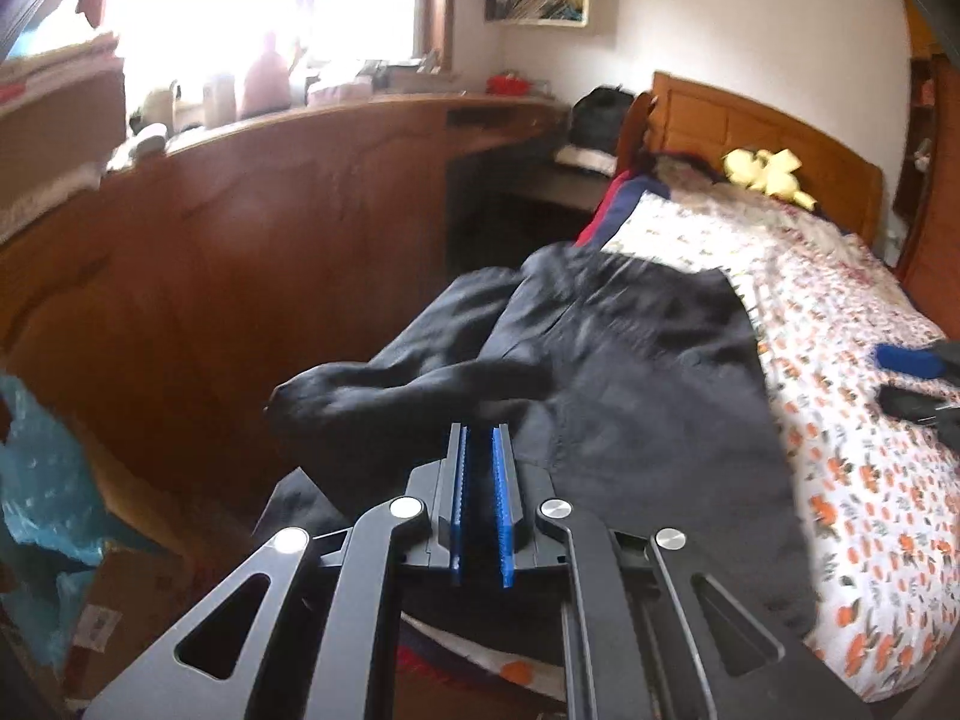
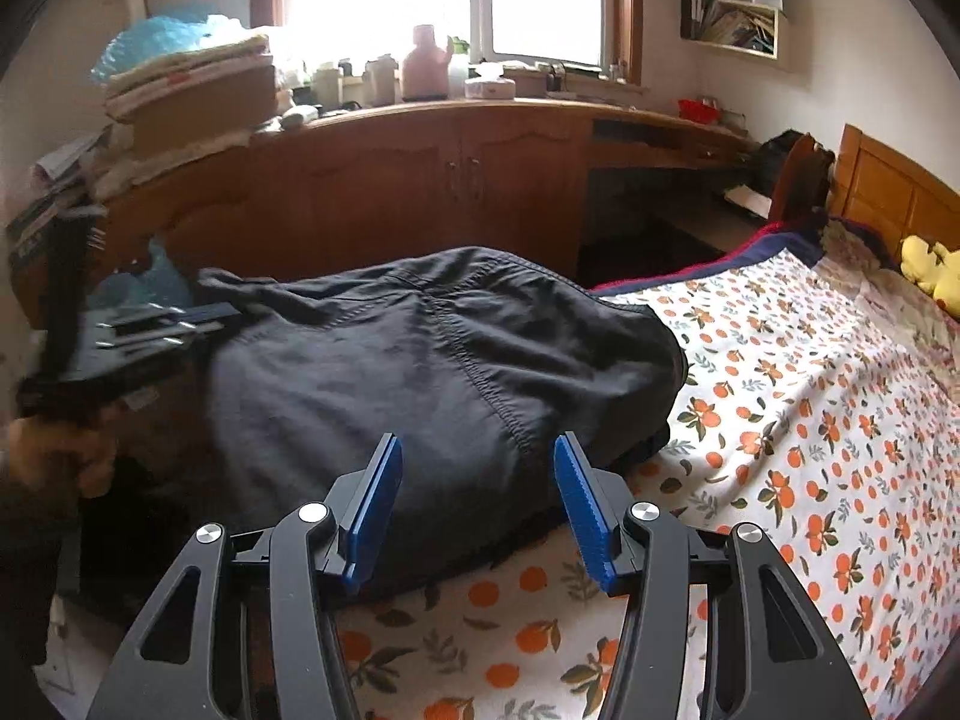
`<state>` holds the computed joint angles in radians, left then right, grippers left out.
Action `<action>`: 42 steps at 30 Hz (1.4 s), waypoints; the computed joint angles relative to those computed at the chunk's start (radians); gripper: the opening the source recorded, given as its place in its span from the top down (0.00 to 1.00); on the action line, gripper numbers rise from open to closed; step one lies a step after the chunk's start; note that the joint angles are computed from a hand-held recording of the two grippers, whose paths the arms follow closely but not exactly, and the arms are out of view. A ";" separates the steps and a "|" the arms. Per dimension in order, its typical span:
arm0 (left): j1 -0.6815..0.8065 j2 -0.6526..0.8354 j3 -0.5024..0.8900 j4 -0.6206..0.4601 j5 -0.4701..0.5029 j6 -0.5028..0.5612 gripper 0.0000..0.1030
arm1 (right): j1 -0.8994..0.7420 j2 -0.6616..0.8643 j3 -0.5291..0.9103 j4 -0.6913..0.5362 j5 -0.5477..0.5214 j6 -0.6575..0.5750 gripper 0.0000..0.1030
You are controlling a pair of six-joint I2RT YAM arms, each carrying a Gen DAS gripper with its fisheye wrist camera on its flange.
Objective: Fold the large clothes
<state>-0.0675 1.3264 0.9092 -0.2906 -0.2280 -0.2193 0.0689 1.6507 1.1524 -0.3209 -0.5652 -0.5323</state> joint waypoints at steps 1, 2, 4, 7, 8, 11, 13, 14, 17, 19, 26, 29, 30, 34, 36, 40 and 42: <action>0.006 0.002 -0.011 0.008 0.006 -0.002 0.89 | -0.012 -0.018 -0.013 -0.004 -0.013 -0.003 0.51; 0.009 0.003 -0.026 0.020 0.012 -0.007 0.89 | -0.023 -0.033 -0.027 -0.005 -0.022 -0.005 0.51; -0.006 -0.013 -0.053 0.032 -0.012 -0.013 0.89 | -0.049 -0.068 -0.056 -0.010 -0.041 -0.009 0.51; -0.043 -0.053 -0.068 0.015 -0.049 -0.037 0.90 | -0.095 -0.121 -0.095 -0.027 -0.066 -0.017 0.51; -0.060 -0.071 -0.071 0.005 -0.065 -0.044 0.90 | -0.107 -0.131 -0.101 -0.029 -0.072 -0.018 0.51; -0.119 -0.121 -0.068 -0.033 -0.112 -0.070 0.70 | -0.169 -0.191 -0.138 -0.051 -0.111 -0.035 0.51; -0.174 -0.163 -0.071 -0.047 -0.153 -0.083 0.28 | -0.220 -0.233 -0.168 -0.063 -0.136 -0.052 0.51; -0.219 -0.182 -0.077 -0.052 -0.192 -0.095 0.18 | -0.248 -0.248 -0.177 -0.079 -0.151 -0.063 0.51; -0.341 -0.197 -0.065 -0.083 -0.261 -0.148 0.02 | -0.334 -0.290 -0.207 -0.116 -0.193 -0.111 0.51; -0.430 -0.186 -0.054 -0.093 -0.311 -0.188 0.02 | -0.402 -0.318 -0.225 -0.141 -0.227 -0.151 0.51; -0.721 -0.052 0.051 -0.127 -0.444 -0.315 0.02 | -0.681 -0.338 -0.231 -0.262 -0.362 -0.306 0.40; -0.829 0.025 0.106 -0.120 -0.490 -0.359 0.02 | -0.803 -0.316 -0.212 -0.323 -0.413 -0.386 0.32; -0.864 0.059 0.134 -0.113 -0.501 -0.371 0.02 | -0.839 -0.307 -0.205 -0.340 -0.429 -0.411 0.28; -0.966 0.167 0.238 -0.113 -0.525 -0.393 0.02 | -0.999 -0.265 -0.171 -0.412 -0.489 -0.519 0.18; -1.004 0.214 0.294 -0.116 -0.536 -0.399 0.02 | -1.081 -0.229 -0.141 -0.473 -0.526 -0.591 0.12; -1.092 0.315 0.426 -0.120 -0.569 -0.401 0.02 | -1.261 -0.132 -0.041 -0.641 -0.593 -0.754 0.07; -1.128 0.361 0.493 -0.133 -0.581 -0.397 0.02 | -1.338 -0.083 0.011 -0.718 -0.617 -0.825 0.07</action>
